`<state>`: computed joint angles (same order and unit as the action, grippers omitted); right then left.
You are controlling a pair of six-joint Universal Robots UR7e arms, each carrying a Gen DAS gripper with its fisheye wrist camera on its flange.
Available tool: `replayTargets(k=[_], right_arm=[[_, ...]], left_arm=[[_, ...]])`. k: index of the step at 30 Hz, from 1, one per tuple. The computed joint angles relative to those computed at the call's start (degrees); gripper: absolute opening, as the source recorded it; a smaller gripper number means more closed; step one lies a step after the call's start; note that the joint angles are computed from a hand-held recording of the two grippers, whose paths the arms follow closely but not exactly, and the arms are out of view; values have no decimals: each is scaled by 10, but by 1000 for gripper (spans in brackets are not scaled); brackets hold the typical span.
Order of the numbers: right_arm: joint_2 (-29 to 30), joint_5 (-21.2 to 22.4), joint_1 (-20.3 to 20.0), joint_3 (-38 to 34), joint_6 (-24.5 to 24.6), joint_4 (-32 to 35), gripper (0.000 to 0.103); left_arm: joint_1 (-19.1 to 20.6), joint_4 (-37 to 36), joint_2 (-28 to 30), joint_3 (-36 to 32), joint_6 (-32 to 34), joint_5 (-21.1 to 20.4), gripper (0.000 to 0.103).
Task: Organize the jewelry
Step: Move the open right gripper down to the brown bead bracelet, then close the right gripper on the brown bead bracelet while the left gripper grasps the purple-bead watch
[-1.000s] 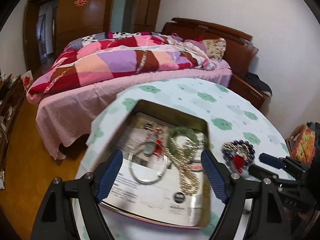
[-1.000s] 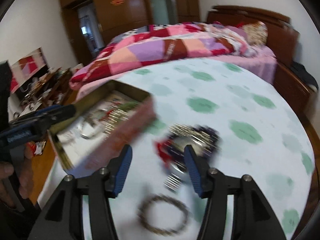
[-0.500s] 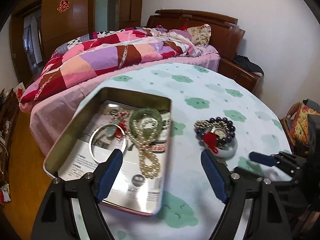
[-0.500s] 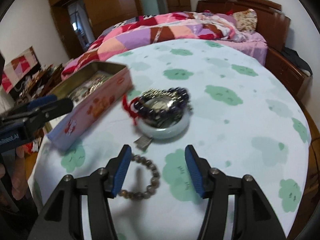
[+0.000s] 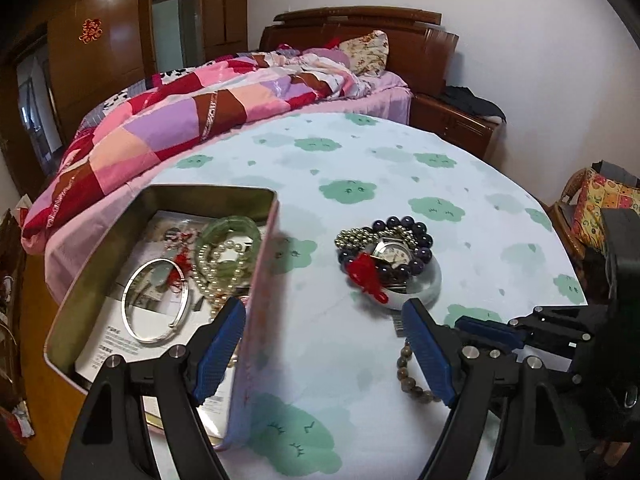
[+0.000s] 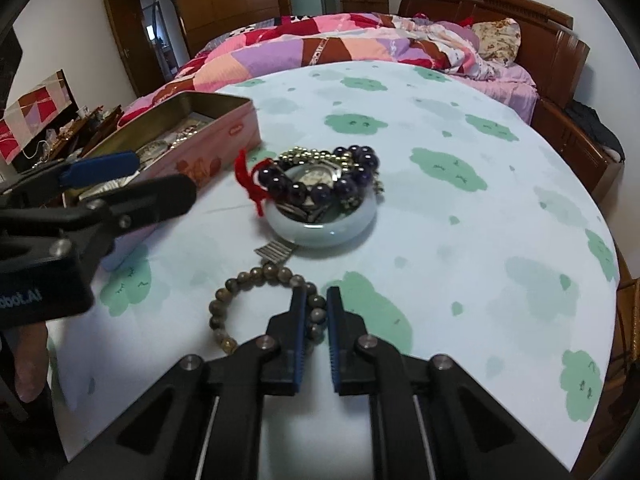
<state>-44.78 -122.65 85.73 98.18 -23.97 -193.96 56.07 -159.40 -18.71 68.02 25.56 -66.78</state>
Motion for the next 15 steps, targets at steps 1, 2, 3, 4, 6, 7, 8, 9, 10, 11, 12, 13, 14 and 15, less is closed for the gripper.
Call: replayTargets(k=[1, 2, 3, 4, 6, 7, 8, 9, 10, 11, 12, 13, 14, 15], right_arm=[[-1, -4, 0, 2, 0, -5, 12], [-2, -5, -1, 3, 2, -8, 12], [-4, -11, -2, 5, 4, -13, 12], [-5, -19, -3, 6, 5, -20, 12], [-11, -23, -8, 9, 12, -27, 12], [-13, -24, -10, 10, 14, -28, 12], [-16, -25, -13, 11, 16, -31, 12], [-18, -22, -16, 13, 17, -35, 12], [-20, -15, -18, 15, 17, -38, 12], [-20, -11, -19, 17, 17, -42, 12], [-17, -13, -18, 17, 10, -51, 12], [-13, -20, -15, 15, 3, -56, 12], [-10, -24, -14, 12, -1, -57, 12], [-10, -25, -14, 12, -2, -58, 12]], left_arm=[[-1, 1, 2, -2, 3, 2, 80], [-2, 3, 3, -2, 4, 1, 80], [-4, 4, 4, -3, 6, 1, 80], [-5, 3, 5, -3, 8, 3, 80], [-9, -4, 7, -1, 17, 3, 80], [-12, -10, 10, 0, 23, 4, 80], [-13, -15, 13, -1, 29, 4, 80], [-15, -16, 15, -3, 32, 4, 80], [-16, -15, 19, -6, 33, 7, 78], [-17, -7, 23, -12, 33, 6, 69], [-17, 4, 25, -17, 32, 5, 63], [-17, 21, 32, -29, 28, 9, 57], [-16, 28, 36, -34, 25, 11, 55], [-16, 34, 40, -41, 21, 13, 55]])
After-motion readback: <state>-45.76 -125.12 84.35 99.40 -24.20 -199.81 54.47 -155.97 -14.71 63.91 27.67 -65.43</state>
